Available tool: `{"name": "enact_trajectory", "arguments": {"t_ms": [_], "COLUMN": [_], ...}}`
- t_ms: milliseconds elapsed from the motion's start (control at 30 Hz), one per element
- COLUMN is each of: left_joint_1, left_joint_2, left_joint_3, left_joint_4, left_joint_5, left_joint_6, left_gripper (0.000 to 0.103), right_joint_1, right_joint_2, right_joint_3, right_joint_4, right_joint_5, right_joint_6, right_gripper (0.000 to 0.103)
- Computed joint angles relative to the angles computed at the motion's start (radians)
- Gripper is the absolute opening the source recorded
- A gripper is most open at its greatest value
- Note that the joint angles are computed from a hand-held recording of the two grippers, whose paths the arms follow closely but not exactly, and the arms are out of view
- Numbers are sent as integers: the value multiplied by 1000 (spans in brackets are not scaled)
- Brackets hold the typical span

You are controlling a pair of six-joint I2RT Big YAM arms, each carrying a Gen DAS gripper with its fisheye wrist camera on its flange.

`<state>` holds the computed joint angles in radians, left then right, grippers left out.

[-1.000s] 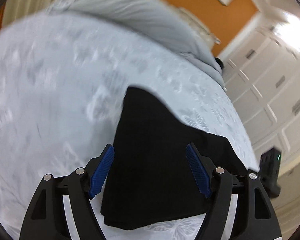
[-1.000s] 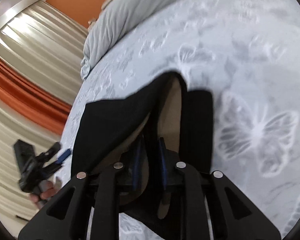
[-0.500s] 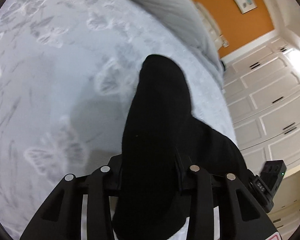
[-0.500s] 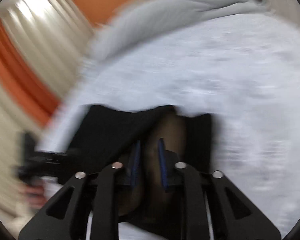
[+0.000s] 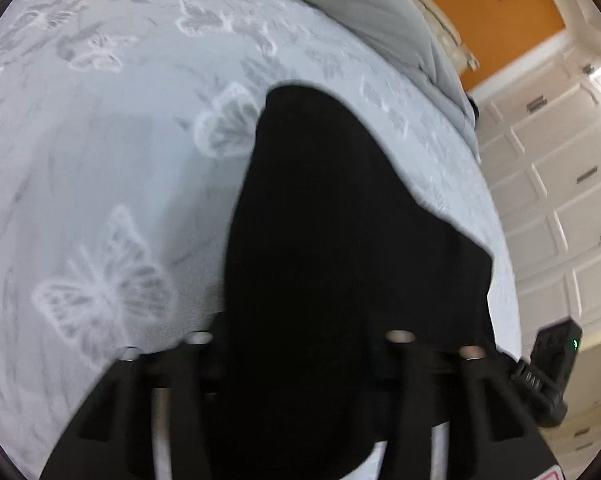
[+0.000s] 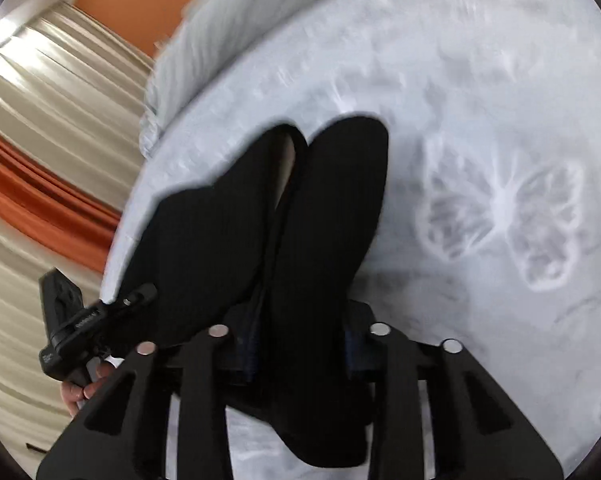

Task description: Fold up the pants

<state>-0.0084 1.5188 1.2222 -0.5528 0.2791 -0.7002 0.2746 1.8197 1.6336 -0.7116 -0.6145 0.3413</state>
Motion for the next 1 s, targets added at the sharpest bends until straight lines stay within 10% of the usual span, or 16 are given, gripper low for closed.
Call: {"name": "enact_trajectory", "arguments": {"t_ms": [100, 200, 333, 400, 500, 567, 767, 900, 1000], "left_joint_1": [24, 9, 23, 38, 33, -20, -144, -192, -211], "left_joint_2": [-86, -200, -204, -219, -315, -369, -301, -266, -227], "left_joint_3": [-27, -70, -113, -128, -168, -164, -95, -85, -62], "left_joint_4": [7, -73, -231, -238, -146, -116, -96, -119, -135], "left_joint_5": [89, 24, -4, 8, -82, -270, -493, -533, -551], "left_joint_6": [-12, 57, 104, 53, 46, 106, 265, 286, 265], "left_gripper": [31, 38, 49, 49, 57, 72, 76, 76, 76], "right_joint_1": [-26, -29, -6, -29, -5, 31, 100, 121, 133], "right_joint_2": [-114, -170, -136, -189, -228, -183, -42, -26, -49], "right_joint_3": [-78, -114, -81, -123, -151, -104, 17, 25, 11], "right_joint_4": [84, 12, -180, -79, 43, -4, -193, -179, -161], "right_joint_5": [-113, -78, 257, 112, 27, 33, 110, 101, 133], "right_joint_6": [20, -56, -135, -104, -102, -147, -181, -198, -205], "right_gripper": [20, 29, 36, 40, 91, 91, 81, 30, 17]}}
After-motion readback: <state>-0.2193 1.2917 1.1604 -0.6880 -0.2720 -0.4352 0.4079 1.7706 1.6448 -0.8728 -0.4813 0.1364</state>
